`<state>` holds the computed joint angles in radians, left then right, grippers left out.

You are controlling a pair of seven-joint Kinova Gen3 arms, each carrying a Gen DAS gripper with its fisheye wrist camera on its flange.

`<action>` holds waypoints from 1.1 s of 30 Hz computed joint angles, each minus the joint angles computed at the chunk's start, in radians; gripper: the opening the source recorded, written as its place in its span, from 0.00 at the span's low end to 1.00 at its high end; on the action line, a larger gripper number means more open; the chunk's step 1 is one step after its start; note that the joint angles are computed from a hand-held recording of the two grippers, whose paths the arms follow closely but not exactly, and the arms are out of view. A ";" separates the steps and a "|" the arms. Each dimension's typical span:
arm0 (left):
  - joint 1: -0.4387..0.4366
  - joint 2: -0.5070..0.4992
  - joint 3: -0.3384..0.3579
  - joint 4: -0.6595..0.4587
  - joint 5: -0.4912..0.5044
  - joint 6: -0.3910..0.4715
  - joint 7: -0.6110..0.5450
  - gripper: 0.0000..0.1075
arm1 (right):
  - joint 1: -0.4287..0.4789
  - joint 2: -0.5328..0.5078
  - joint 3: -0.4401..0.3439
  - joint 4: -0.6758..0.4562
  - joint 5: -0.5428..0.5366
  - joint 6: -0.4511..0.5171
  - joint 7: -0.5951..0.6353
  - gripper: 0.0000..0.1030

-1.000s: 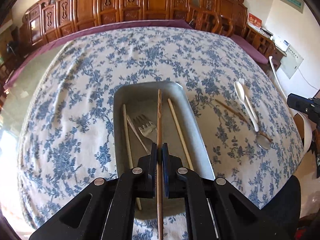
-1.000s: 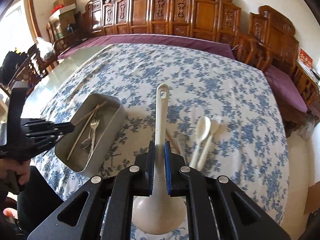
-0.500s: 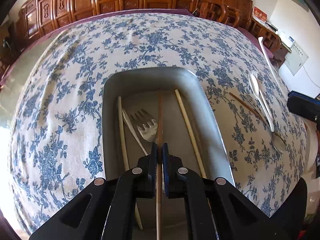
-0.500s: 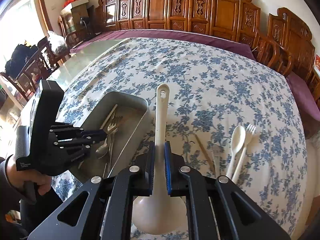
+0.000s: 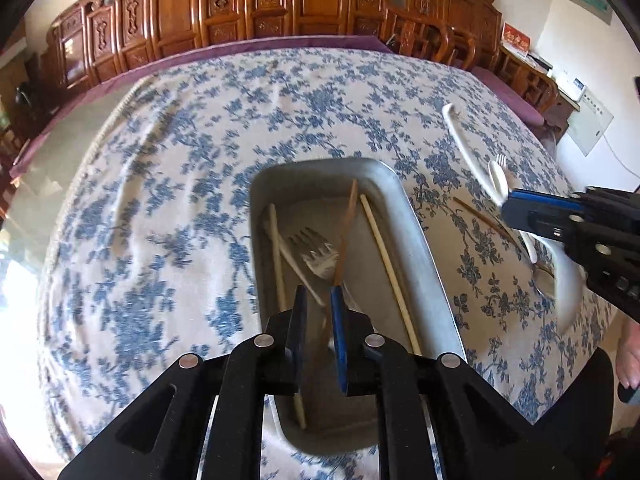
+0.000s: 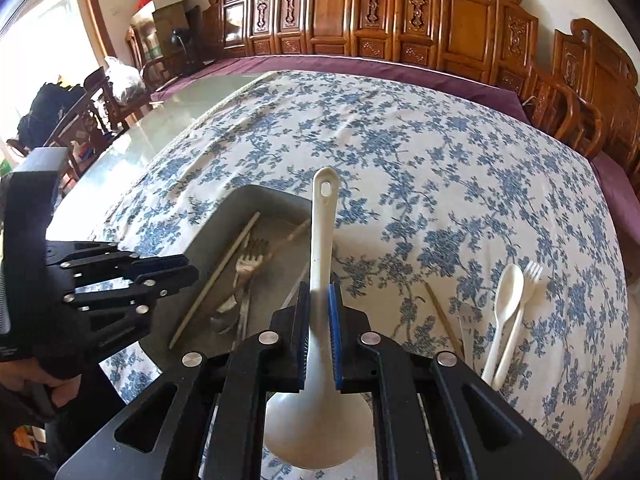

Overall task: Organize utensils
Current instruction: 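Lower the white plastic ladle into the grey tray with the right tool and open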

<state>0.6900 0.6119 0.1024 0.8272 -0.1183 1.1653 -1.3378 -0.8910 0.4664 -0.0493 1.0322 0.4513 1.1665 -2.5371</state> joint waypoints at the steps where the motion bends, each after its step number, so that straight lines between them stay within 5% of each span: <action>1: -0.002 -0.013 -0.003 0.014 -0.001 -0.008 0.002 0.10 | 0.002 0.006 -0.002 -0.011 -0.003 -0.002 0.007 0.11; 18: -0.064 -0.150 -0.004 0.157 -0.043 -0.069 0.075 0.10 | 0.044 0.162 0.007 -0.244 -0.175 -0.009 0.114 0.11; 33: -0.069 -0.184 0.013 0.194 -0.067 -0.067 0.092 0.11 | 0.075 0.204 0.013 -0.204 -0.280 -0.062 0.069 0.11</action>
